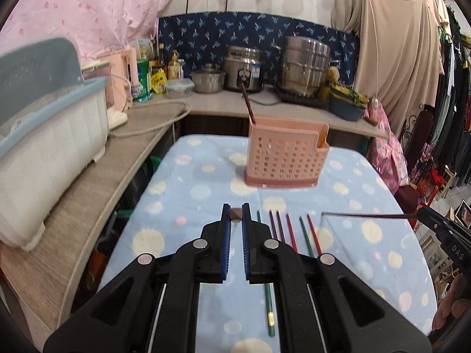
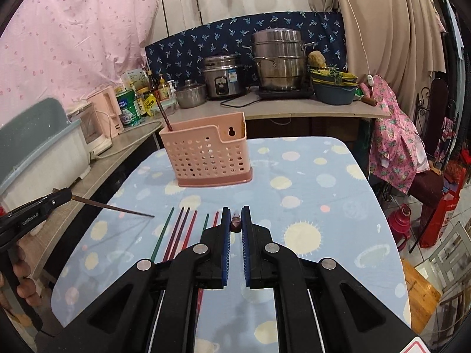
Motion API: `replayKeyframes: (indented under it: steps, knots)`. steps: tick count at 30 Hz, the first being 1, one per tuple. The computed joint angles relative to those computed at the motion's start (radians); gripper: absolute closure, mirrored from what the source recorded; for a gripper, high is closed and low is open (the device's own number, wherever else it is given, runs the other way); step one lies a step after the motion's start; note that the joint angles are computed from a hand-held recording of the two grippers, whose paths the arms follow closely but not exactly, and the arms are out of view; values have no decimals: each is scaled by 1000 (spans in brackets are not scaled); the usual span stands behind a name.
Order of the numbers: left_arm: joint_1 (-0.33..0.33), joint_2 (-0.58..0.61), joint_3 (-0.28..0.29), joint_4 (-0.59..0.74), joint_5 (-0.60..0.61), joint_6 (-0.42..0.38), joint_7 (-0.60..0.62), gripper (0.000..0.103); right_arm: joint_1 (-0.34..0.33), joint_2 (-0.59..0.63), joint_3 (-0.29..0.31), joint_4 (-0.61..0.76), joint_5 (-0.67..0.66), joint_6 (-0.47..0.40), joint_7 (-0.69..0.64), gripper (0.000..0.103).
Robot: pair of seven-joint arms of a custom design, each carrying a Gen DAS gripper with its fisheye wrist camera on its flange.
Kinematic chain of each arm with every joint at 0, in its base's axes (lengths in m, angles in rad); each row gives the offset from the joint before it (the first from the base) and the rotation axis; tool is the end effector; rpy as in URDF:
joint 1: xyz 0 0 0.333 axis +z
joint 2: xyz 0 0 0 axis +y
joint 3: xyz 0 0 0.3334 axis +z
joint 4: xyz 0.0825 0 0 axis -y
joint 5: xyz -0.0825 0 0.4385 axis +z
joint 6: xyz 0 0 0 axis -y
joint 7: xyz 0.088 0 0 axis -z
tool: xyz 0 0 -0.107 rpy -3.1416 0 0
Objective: Organize utensils
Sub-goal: 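Lift both held chopsticks and carry them above the pink basket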
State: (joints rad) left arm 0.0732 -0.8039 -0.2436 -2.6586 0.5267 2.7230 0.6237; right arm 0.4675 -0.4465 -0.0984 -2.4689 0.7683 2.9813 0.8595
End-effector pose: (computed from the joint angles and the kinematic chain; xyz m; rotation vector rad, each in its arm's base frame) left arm 0.3943 -0.0979 0.5606 -1.8821 1.2796 -0.7716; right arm 0.4774 0.1282 0.5420 -1.7901 1.2312 -0.5032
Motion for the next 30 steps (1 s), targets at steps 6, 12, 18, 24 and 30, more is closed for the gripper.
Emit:
replayKeyframes:
  steps: [6, 12, 18, 24, 30]
  knots:
    - [60, 48, -14, 71, 47, 48, -11, 96, 42, 33, -33, 64, 48, 26, -47, 96]
    - [117, 114, -28, 160, 94, 105, -28, 96, 75, 75, -62, 143, 130, 41, -126, 96]
    - [215, 184, -77, 279, 183, 180, -89, 96, 120, 136, -91, 271, 305, 47, -283, 96]
    - [342, 276, -144, 427, 300, 254, -195, 96, 143, 240, -107, 473, 545, 22, -481, 96]
    - [424, 398, -186, 585, 442, 293, -325, 96, 93, 380, -62, 697, 675, -18, -549, 96]
